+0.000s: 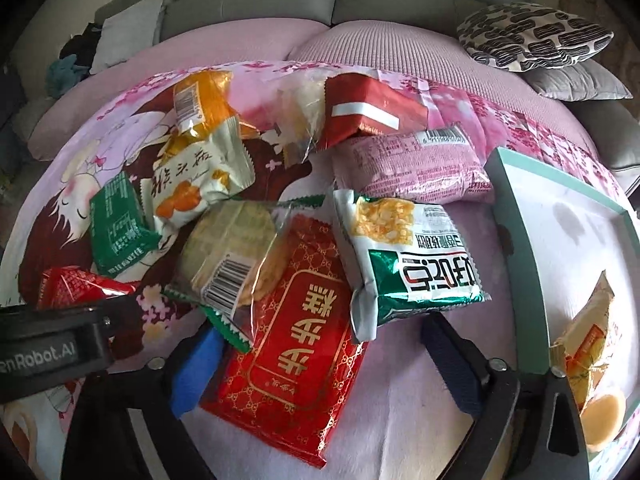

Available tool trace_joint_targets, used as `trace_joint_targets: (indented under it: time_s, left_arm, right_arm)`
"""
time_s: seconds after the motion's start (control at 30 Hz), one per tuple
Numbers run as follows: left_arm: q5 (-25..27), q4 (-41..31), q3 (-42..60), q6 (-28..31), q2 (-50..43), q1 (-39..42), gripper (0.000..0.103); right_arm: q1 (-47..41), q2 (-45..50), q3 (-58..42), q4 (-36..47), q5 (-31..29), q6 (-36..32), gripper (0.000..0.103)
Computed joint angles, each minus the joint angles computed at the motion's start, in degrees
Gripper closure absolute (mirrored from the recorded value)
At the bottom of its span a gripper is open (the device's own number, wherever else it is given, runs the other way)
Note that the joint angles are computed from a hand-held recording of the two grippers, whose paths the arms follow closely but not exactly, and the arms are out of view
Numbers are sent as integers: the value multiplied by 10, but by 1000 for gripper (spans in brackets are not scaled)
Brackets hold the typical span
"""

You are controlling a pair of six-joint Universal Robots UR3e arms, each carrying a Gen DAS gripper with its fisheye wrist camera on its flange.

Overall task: Organize snacks
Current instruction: 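Grasp the red gold-printed packet with the right tool while the left grasps the red Rosekiss packet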

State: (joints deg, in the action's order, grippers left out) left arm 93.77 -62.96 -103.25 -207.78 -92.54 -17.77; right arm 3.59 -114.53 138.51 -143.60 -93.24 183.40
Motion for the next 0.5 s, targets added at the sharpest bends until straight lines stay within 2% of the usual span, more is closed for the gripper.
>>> trace_joint_targets:
  time_s: [0.13, 0.3, 0.5]
  left_arm:
    - [2, -2, 4, -6, -4, -1, 26]
    - [9, 0, 4, -6, -7, -1, 26]
    - [28, -9, 21, -23, -21, -15, 26]
  right_arm:
    - [-6, -16, 3, 8, 2, -1, 19]
    - [-9, -49, 11, 27, -1, -6, 43]
    - [-40, -120, 33, 74, 21, -30, 54]
